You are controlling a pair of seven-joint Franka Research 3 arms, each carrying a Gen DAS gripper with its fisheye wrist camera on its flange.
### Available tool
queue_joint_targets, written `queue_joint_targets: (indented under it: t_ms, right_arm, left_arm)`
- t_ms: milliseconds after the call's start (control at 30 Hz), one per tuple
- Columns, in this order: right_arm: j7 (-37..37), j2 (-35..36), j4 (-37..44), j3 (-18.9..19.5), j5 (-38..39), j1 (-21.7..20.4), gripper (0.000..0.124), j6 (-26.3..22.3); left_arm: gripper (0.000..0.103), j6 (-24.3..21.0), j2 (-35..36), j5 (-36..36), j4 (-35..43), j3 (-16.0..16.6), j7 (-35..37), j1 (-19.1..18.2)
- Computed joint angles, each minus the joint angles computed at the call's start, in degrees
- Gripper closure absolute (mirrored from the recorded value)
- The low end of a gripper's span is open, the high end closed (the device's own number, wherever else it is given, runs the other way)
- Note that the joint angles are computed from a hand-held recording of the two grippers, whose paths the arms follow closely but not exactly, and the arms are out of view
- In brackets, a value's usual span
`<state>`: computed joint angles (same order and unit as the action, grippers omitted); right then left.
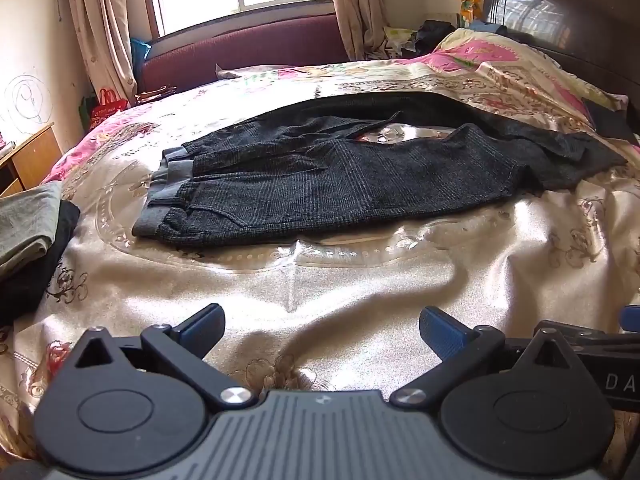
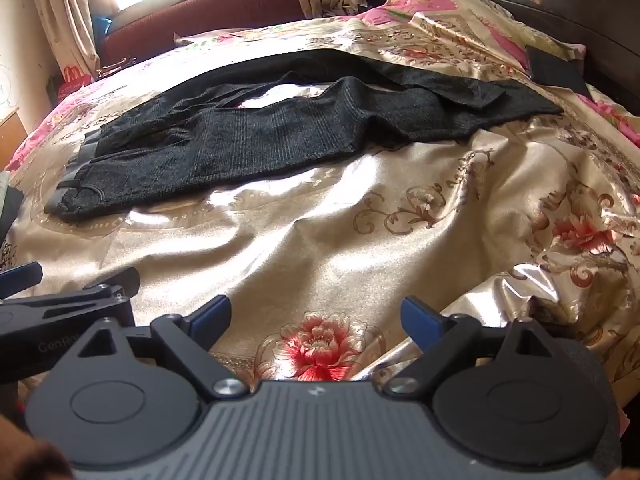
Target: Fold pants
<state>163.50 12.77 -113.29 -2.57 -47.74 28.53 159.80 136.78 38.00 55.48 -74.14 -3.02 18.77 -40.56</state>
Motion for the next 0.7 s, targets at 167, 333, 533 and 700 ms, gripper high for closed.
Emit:
queue_joint_targets:
  t_ms: [167, 333, 533, 700]
  right_arm:
    - [-0.8, -0.03, 0.14, 0.27, 0.62, 0.02, 0.032, -0.74]
    - [-1.23, 0.14, 0.3, 0.29, 1.09, -0.02, 0.032, -0.98]
    - [-1.84, 0.28, 0.44, 0.26, 1.74, 0.05, 0.032, -1.18]
    - [-1.98, 0.35, 0.48, 0.19, 1.9, 0.16, 0.032, -1.26]
  left_arm:
    - [0.0, 0.21, -0.11, -0.27, -0.22, -0.13, 0.21, 0.2]
    - [0.0, 0.21, 0.06, -0.51, -0.05, -0.1, 0.38, 0.18]
    - [0.0, 0.33, 0.11, -0.5, -0.07, -0.03, 0.51, 0.21]
    - [0.0, 0.4, 0.23, -0.84, 0.0, -0.1, 0.86, 0.35]
